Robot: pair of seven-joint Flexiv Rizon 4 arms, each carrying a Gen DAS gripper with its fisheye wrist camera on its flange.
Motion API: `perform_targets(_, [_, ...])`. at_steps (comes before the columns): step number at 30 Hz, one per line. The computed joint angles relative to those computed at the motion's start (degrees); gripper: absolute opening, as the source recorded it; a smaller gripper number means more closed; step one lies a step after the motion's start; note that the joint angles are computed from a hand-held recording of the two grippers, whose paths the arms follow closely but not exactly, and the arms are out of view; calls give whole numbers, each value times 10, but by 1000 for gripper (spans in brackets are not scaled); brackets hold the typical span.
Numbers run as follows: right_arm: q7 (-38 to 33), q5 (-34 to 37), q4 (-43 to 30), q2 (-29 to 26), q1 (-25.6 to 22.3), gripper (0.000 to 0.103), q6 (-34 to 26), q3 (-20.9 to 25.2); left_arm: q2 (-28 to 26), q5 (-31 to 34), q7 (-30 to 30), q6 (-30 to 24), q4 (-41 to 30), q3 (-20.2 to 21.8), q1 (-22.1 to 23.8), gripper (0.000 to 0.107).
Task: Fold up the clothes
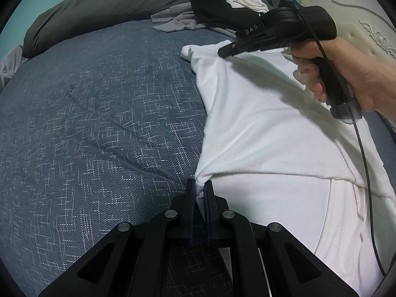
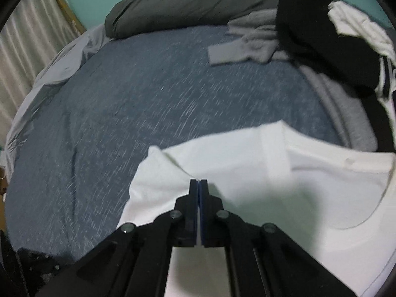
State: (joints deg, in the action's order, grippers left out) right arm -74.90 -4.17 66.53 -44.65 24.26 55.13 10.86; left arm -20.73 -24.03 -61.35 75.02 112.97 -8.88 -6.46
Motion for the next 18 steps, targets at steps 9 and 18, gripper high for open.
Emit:
perform_targets(9, [-7, 47, 3, 11, -29, 3, 1, 21, -11, 4, -8, -6, -12, 1, 0, 6])
perform_targets(18, [-111, 143, 136, 135, -116, 38, -45, 71, -6, 11, -30, -20, -14, 9, -7, 6])
